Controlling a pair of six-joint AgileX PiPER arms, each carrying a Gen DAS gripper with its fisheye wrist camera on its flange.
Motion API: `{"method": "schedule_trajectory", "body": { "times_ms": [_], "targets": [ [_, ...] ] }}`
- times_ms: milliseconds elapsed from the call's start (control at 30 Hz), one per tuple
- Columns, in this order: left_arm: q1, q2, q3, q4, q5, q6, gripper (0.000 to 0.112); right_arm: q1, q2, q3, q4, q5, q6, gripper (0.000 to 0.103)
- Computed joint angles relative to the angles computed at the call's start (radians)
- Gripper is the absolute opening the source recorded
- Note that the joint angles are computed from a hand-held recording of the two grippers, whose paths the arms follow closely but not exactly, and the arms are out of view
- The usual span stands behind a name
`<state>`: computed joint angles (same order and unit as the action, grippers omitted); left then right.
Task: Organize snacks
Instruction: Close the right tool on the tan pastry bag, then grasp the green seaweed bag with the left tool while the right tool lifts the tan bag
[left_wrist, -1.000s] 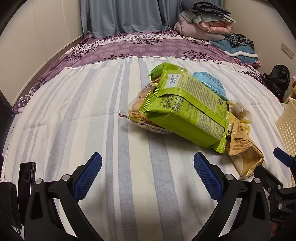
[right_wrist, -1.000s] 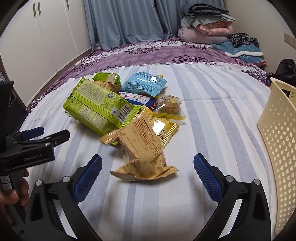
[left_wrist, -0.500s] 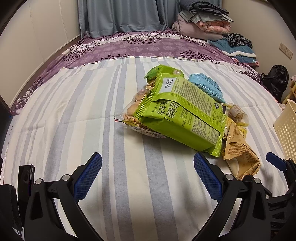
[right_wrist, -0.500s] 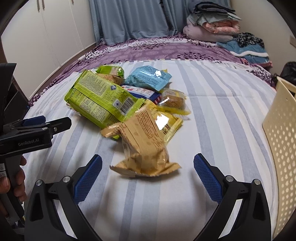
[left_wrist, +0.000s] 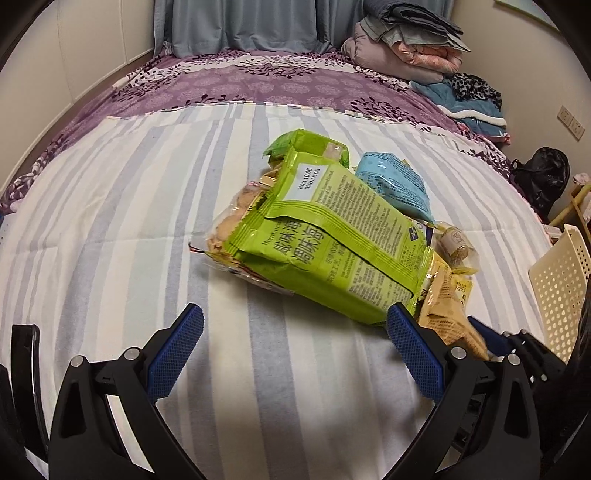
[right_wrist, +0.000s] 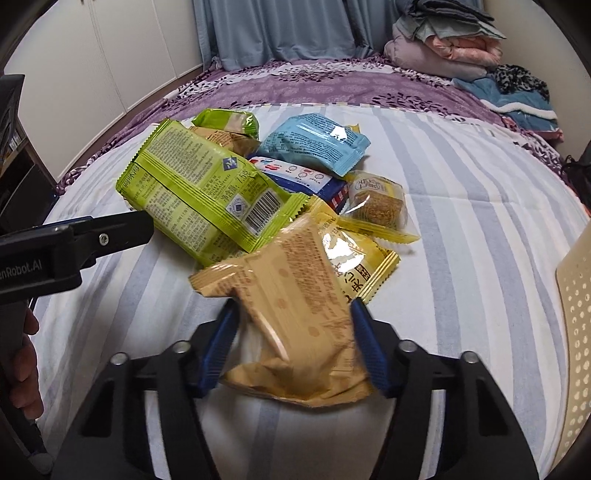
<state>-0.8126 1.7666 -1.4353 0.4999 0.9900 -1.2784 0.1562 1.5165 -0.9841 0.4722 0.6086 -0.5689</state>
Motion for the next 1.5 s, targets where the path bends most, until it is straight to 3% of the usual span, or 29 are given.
{"method": "schedule_trajectory", "body": {
  "times_ms": [367, 900, 1200, 1500],
  "targets": [
    [0.018, 0.077, -0.129, -0.033, 0.037, -0.008, 0.101, -0.114, -0.062, 0.054, 0.116, 0.029, -0.131, 0.049],
    [0.078, 0.243, -0.370, -0.056, 0.132, -0.191, 0.101, -0.210, -0.099, 0.109, 0.239, 0.071, -0.286, 0.049],
    [0.065, 0.259, -0.378, -0.058, 0.146, -0.153, 0.101, -0.242, -0.112, 0.117, 0.251, 0.078, -0.305, 0.049],
    [0.036, 0.196, -0.269, -0.068, 0.101, -0.192, 0.101, -0.253, -0.139, 0.130, 0.216, 0.078, -0.271, 0.049]
  ]
}}
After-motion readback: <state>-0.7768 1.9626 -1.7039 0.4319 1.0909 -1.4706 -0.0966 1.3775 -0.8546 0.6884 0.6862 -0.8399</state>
